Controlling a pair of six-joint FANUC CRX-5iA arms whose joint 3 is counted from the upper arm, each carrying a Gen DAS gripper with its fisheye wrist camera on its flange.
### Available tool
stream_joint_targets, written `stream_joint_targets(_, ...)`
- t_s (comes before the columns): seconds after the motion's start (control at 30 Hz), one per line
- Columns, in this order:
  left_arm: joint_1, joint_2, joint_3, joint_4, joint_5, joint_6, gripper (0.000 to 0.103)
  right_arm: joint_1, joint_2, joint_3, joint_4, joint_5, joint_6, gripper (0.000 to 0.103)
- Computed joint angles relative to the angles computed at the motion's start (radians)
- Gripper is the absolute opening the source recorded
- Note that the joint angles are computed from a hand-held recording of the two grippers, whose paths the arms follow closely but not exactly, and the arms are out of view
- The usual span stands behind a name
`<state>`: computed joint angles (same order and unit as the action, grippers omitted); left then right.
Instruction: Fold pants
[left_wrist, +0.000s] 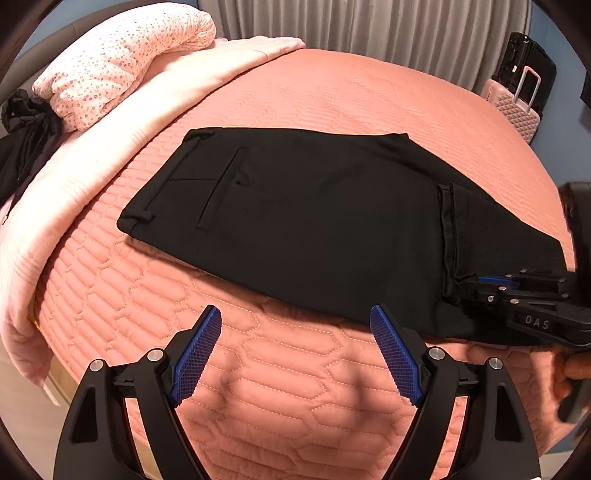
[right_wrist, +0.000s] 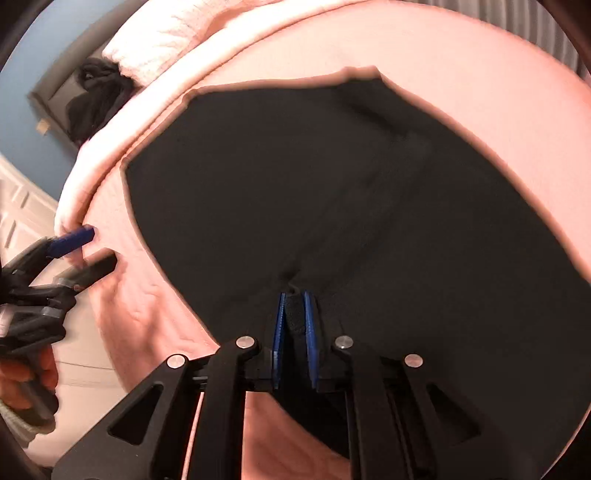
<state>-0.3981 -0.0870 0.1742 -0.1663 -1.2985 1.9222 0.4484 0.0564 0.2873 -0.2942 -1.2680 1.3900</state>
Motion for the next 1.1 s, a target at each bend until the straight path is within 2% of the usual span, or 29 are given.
stream_joint_targets(0.07,-0.001,-0.007,-0.004,-0.008,0.003,-0.014,0.081,-0.024,-0.043,-0.011,-0.035,0.027,-0.009,0.018)
stream_joint_targets(0.13,-0.003,-0.001,-0.001,-0.025,-0.01,-0.024,0.081,-0.054,-0.086,-0.02,-0.055,0.059,0.015,0.025)
stream_joint_targets(0.17,0.001,0.003,-0.002,-0.024,-0.012,-0.023,0.081,-0.074,-0.086,-0.008,-0.066,0.059,0.022,0.037)
stream_joint_targets(0.2,0.006,0.004,-0.006,-0.017,-0.007,-0.02,0.081,-0.098,-0.077,0.01,-0.07,0.055,0.024,0.042)
stream_joint_targets(0.27,0.012,0.008,-0.008,-0.009,0.0,-0.009,0.081,-0.092,-0.036,0.043,0.01,0.052,0.014,0.043)
stream_joint_targets(0.3,0.011,0.011,-0.005,-0.011,0.004,0.0,0.081,-0.092,-0.009,0.063,0.008,0.043,0.033,0.043)
stream_joint_targets(0.37,0.009,0.017,0.001,-0.013,0.006,0.01,0.081,-0.095,0.063,0.109,-0.013,-0.013,0.053,0.043)
stream_joint_targets(0.4,0.013,0.02,0.002,-0.007,0.009,0.012,0.081,-0.071,0.119,0.13,0.022,-0.068,0.045,0.043)
stream_joint_targets(0.43,0.021,0.023,0.003,0.003,0.008,0.013,0.081,-0.038,0.139,0.133,0.07,-0.073,0.03,0.043)
stream_joint_targets(0.53,0.098,0.015,-0.028,0.08,0.031,0.0,0.081,0.024,0.08,0.065,0.172,0.014,-0.045,0.042)
stream_joint_targets(0.67,0.268,-0.015,-0.13,0.218,0.133,-0.01,0.081,0.096,-0.067,-0.034,0.27,0.1,-0.175,0.042)
stream_joint_targets(0.77,0.404,-0.017,-0.232,0.384,0.23,-0.023,0.081,0.131,-0.154,-0.082,0.3,0.098,-0.232,0.042)
stream_joint_targets(0.83,0.475,-0.029,-0.344,0.577,0.337,-0.106,0.081,0.159,-0.203,-0.116,0.33,0.089,-0.289,0.042)
stream_joint_targets(0.9,0.503,-0.016,-0.384,0.672,0.393,-0.139,0.081,0.201,-0.234,-0.149,0.38,0.08,-0.356,0.042)
stream_joint_targets(0.97,0.512,0.014,-0.372,0.689,0.418,-0.139,0.082,0.225,-0.255,-0.162,0.393,0.063,-0.396,0.042)
stream_joint_targets(1.0,0.515,0.023,-0.375,0.71,0.429,-0.148,0.085,0.229,-0.259,-0.16,0.392,0.054,-0.404,0.042)
stream_joint_targets(1.07,0.515,0.045,-0.379,0.759,0.461,-0.149,0.097,0.251,-0.278,-0.17,0.414,0.043,-0.431,0.042)
stream_joint_targets(1.1,0.51,0.056,-0.364,0.747,0.462,-0.119,0.097,0.257,-0.283,-0.17,0.418,0.034,-0.437,0.042)
